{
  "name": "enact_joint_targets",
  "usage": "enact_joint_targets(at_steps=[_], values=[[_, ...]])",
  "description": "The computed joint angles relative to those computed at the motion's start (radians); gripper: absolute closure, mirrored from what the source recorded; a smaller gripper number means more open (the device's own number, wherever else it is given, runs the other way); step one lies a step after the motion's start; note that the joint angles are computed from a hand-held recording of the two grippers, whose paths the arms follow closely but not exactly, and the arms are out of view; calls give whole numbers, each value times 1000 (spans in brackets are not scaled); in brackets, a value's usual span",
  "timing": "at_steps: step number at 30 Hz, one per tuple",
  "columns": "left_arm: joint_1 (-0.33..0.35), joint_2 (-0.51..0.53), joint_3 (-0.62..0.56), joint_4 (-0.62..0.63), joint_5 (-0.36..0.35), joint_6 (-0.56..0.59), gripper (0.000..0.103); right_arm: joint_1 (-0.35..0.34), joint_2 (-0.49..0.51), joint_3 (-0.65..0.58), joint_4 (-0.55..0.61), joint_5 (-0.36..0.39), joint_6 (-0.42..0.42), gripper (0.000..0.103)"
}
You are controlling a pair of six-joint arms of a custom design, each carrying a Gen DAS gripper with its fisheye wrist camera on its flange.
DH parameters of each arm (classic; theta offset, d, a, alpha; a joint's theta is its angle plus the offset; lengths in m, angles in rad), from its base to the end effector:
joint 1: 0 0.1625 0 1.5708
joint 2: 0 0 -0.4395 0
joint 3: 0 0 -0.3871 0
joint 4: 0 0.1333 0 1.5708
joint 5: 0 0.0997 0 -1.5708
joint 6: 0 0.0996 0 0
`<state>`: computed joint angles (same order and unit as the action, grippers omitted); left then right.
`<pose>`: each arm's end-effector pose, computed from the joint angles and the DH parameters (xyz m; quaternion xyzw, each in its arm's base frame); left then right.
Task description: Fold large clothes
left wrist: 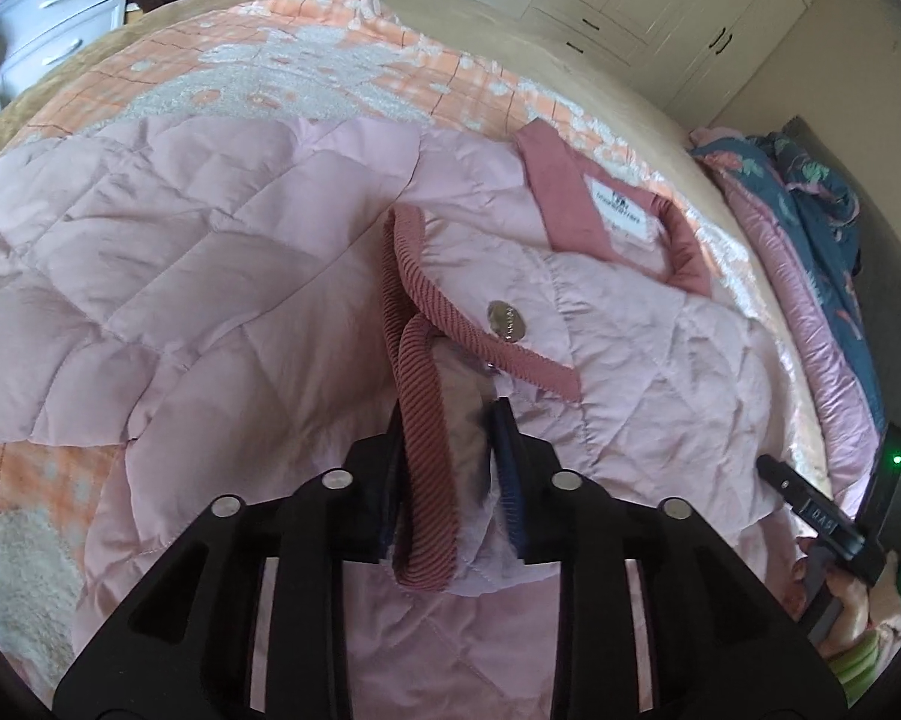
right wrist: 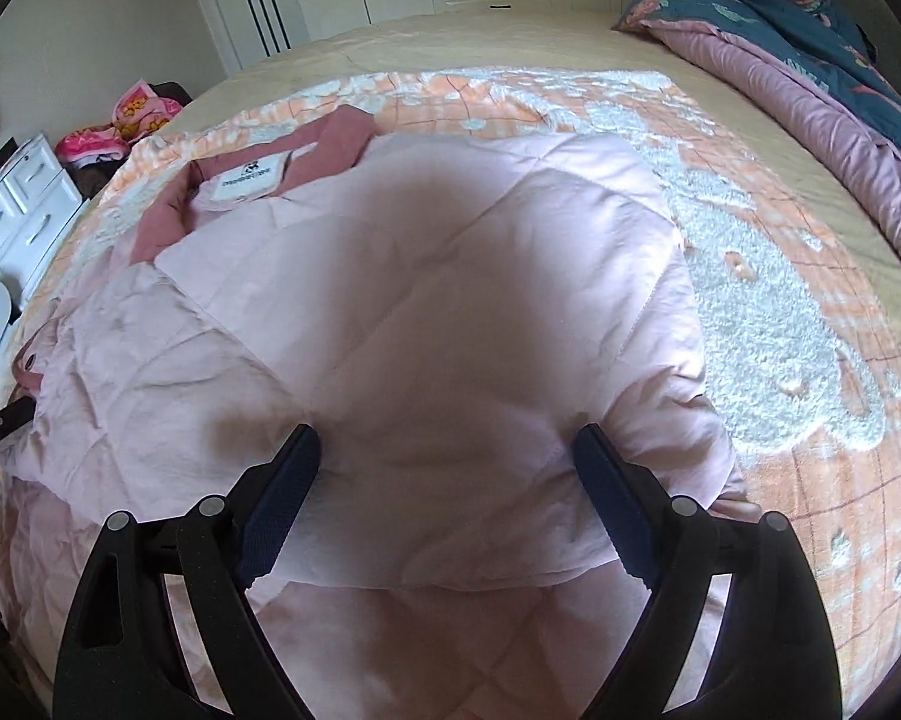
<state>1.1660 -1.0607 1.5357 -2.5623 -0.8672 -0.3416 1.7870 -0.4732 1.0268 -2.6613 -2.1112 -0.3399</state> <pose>-0.0872 -0.7057 0.3522 -0.0593 0.9100 -0.3447 0.2228 0.2625 -0.8125 0.1369 0.1870 -0.9129 0.2392 0.2727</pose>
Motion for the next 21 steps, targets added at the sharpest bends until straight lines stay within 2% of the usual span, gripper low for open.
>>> enact_joint_targets(at_steps=[2,4,6,13,17,21], values=[[0,0,-1,7,7,-4,80,2,-2,2,-2,-4,-2,17],[-10,-3,1,12,26,4,75,4,-17,18,-8,15,11,16],[-20,-10,7,12,42,10,58,6,-39,45,-21,48,33,15],[-46,-53,39,-2,76,6,31,34,-80,107,-72,113,30,8],[-60,-81,60,-8,129,-12,9,57,-80,109,-78,133,26,4],[-72,-112,89,-20,204,-31,9,82,-70,103,-83,147,21,4]])
